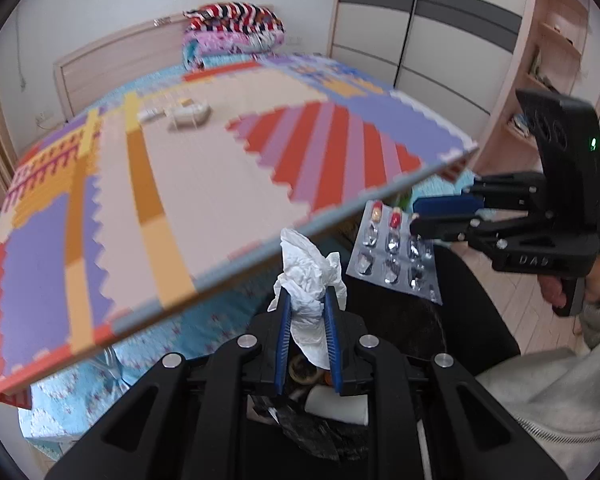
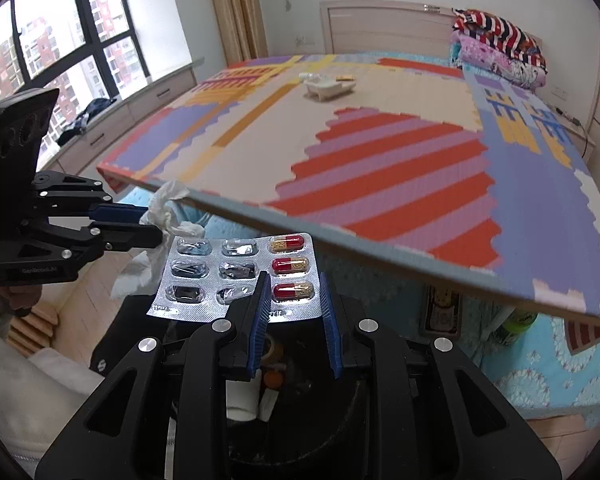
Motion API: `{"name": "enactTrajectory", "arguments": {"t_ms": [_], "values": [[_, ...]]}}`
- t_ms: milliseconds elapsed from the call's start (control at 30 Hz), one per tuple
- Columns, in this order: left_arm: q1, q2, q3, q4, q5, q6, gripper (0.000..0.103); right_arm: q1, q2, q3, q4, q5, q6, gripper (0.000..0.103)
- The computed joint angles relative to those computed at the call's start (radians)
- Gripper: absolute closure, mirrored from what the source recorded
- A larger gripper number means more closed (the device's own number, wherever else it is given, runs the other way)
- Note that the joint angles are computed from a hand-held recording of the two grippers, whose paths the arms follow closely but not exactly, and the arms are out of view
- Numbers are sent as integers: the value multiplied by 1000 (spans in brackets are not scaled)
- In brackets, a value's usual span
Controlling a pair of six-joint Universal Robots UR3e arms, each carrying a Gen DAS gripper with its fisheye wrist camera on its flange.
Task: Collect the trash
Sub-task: 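Carry the tissue and blister pack over the bin and open both tools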
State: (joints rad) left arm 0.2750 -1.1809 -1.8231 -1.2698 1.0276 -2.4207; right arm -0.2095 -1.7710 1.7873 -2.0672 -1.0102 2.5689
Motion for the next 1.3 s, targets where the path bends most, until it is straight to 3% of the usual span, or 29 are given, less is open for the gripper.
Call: {"name": "enactTrajectory", "arguments": {"t_ms": [300, 733, 800, 833, 867, 967, 1300], "values": [[-76, -47, -161, 103, 119, -12, 87, 35, -18, 153, -43, -107, -65, 77], [-131, -153, -251, 191, 170, -45, 87, 107, 82, 195, -74, -194, -40, 77], [-127, -153, -241, 172, 158, -50, 84, 111, 90, 189, -71, -193, -39, 73], [-120, -156, -231, 152, 147, -50, 82, 113, 93, 187, -66, -194, -40, 66], [-113, -156, -225, 136, 134, -50, 74, 115, 93, 188, -69, -198, -39, 58], [-105, -130, -230, 129, 110, -60, 46, 117, 98, 185, -71, -205, -37, 56], [-64, -63, -178, 48, 45, -28, 45, 79, 54, 97, 22, -136, -41, 56]]}}
